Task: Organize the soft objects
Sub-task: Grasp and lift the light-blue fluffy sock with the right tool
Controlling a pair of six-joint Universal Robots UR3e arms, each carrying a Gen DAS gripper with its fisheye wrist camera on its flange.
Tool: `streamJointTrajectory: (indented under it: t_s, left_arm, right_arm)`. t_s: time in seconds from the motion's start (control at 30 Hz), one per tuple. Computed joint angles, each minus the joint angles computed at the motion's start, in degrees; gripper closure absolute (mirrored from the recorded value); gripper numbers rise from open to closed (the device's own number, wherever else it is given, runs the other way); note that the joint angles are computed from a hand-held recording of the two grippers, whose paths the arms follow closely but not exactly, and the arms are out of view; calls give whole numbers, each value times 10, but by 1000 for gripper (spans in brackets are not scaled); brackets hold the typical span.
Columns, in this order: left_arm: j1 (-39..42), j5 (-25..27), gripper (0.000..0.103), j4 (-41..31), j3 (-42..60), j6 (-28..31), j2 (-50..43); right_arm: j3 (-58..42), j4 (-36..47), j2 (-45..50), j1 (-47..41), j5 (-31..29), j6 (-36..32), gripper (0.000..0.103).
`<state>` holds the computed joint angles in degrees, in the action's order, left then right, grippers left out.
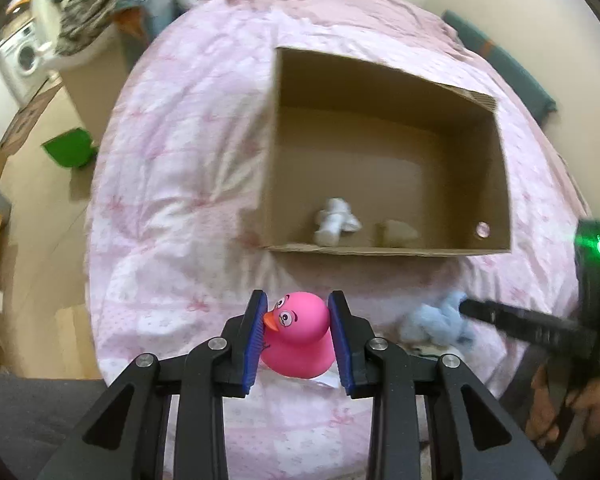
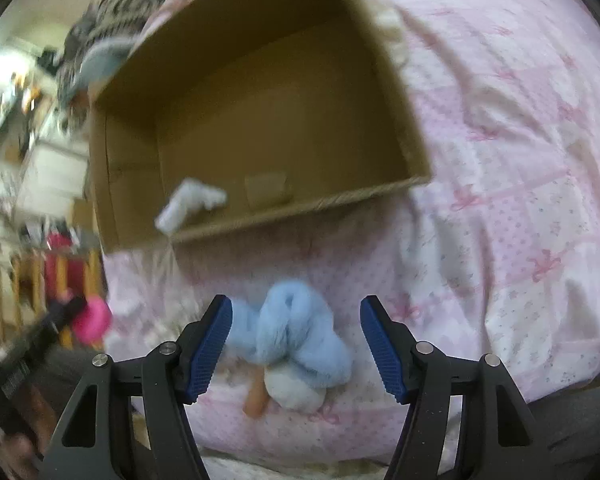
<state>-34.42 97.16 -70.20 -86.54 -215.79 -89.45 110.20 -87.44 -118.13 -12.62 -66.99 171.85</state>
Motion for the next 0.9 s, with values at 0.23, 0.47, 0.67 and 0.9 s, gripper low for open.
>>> streamJointTrajectory:
  t_s: [0.23, 0.47, 0.67, 0.9]
  left_arm:
    - [20, -31, 75, 18, -38, -30, -6]
    - [2, -13, 75, 21, -23, -29, -28]
    - [6, -15, 75, 25, -30, -37, -21]
    - [2, 0, 75, 33, -33, -44, -11]
  right_arm:
    - [4, -83, 86, 157, -99, 45, 22]
    - [28, -184, 134, 251, -176, 84, 46]
    - [35, -160, 109, 207, -122, 61, 75]
    - [20, -60, 14, 98, 2, -23, 80]
